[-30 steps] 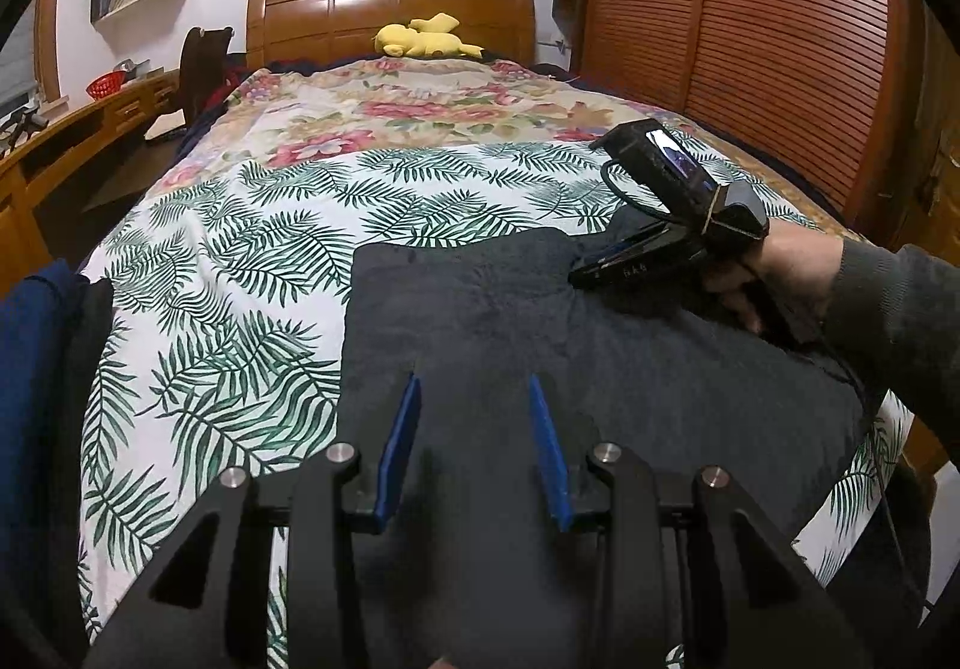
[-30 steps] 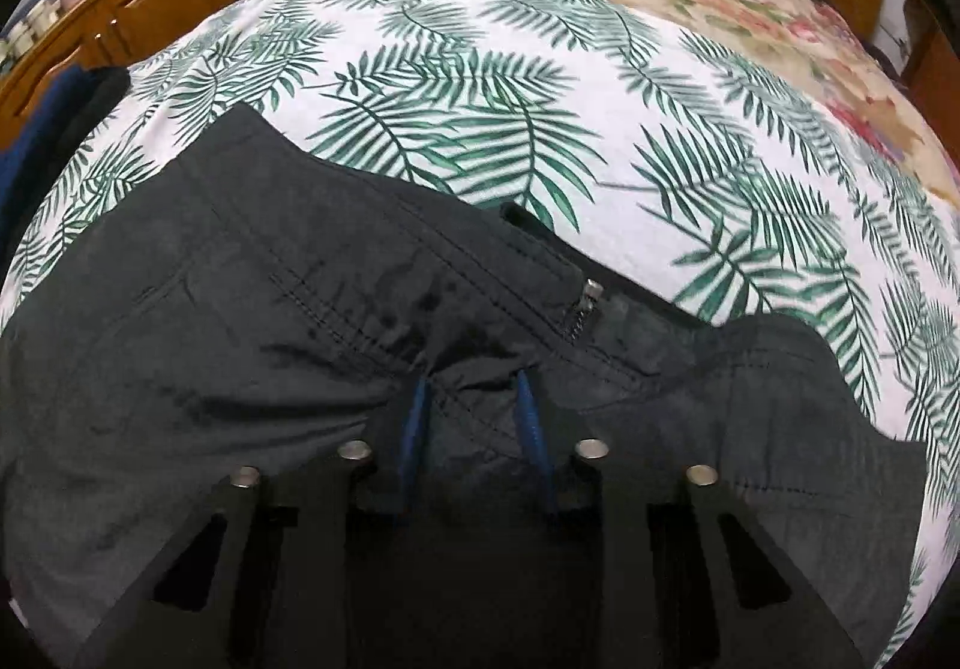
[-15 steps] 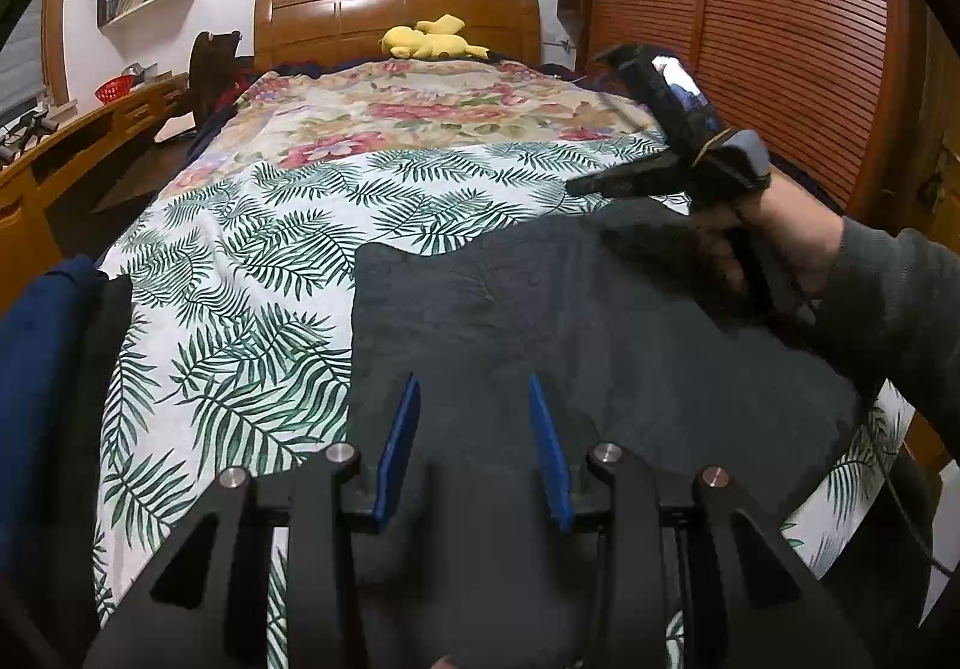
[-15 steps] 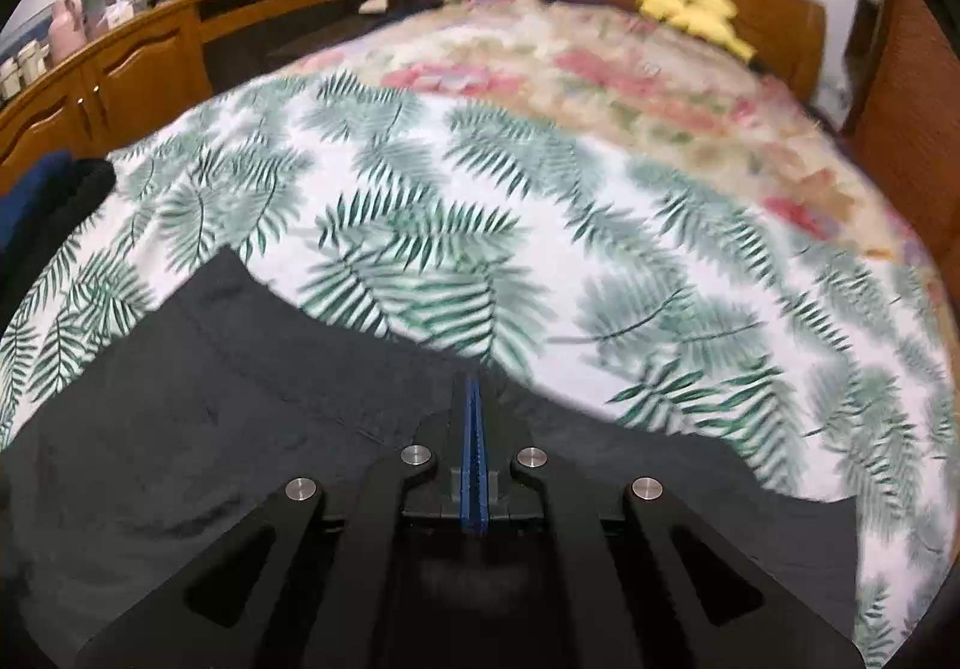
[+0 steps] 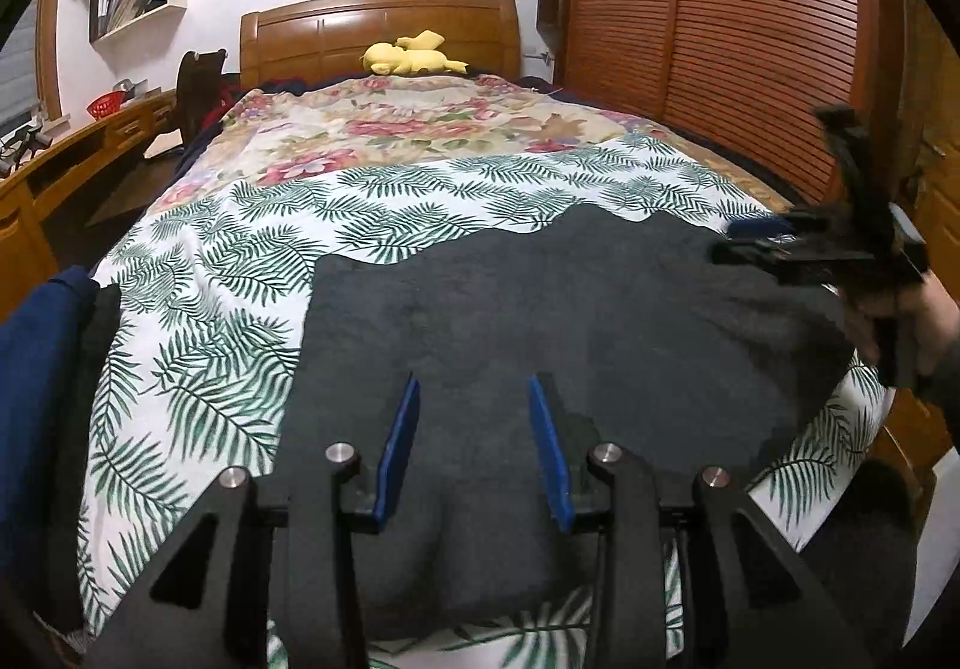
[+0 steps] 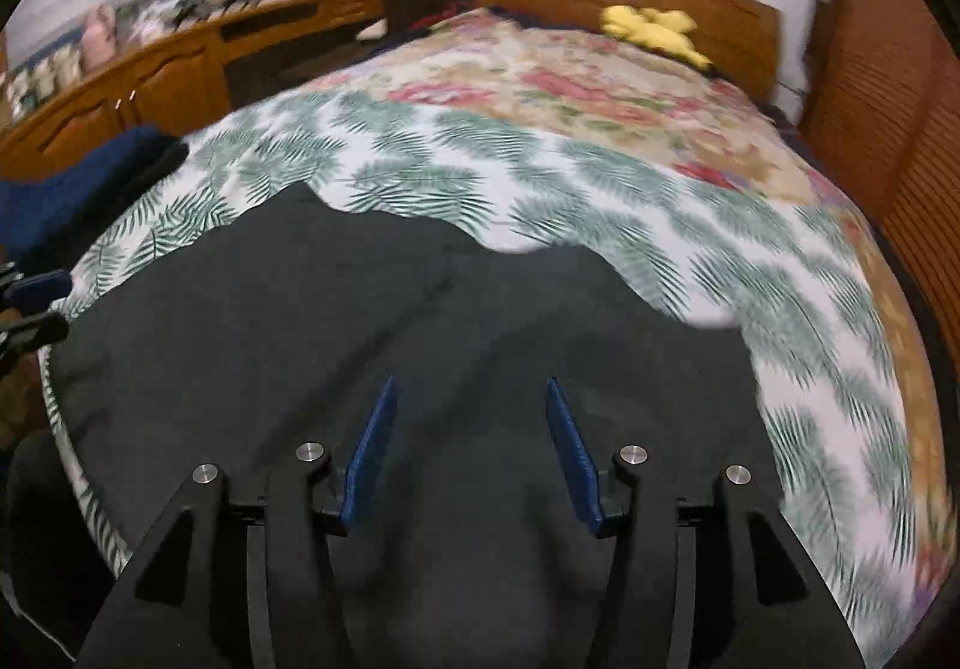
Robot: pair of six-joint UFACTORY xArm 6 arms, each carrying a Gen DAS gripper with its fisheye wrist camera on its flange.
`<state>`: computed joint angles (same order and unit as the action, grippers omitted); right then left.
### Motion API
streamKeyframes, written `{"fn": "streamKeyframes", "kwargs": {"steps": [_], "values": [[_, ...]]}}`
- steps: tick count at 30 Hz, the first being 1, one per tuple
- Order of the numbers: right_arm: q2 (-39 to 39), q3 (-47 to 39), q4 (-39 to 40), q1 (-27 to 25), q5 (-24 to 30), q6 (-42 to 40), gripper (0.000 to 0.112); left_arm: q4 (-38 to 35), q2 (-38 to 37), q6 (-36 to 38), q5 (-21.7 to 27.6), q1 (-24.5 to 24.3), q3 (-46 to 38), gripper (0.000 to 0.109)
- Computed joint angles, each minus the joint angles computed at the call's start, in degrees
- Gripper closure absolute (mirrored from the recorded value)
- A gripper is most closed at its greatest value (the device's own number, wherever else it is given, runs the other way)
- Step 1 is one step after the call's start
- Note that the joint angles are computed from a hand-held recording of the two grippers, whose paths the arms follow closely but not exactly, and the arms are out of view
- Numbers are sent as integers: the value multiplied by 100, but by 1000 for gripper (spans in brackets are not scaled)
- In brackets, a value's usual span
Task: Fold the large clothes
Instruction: 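Withdraw the right tool from the folded jacket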
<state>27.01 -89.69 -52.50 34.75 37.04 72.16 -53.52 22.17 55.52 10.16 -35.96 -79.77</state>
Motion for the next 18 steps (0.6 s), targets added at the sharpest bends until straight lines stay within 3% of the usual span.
{"fn": "streamKeyframes", "kwargs": {"steps": [3, 9, 18], "values": [[-685, 964, -607, 211, 327, 910, 60, 54, -73, -36, -118, -134, 163, 72], [-1622, 2321, -879, 402, 442, 1941, 60, 64, -163, -105, -195, -319, 368, 72], [-2192, 3139, -841, 597, 815, 2607, 56, -860, -134, 694, -338, -584, 381, 72]]}}
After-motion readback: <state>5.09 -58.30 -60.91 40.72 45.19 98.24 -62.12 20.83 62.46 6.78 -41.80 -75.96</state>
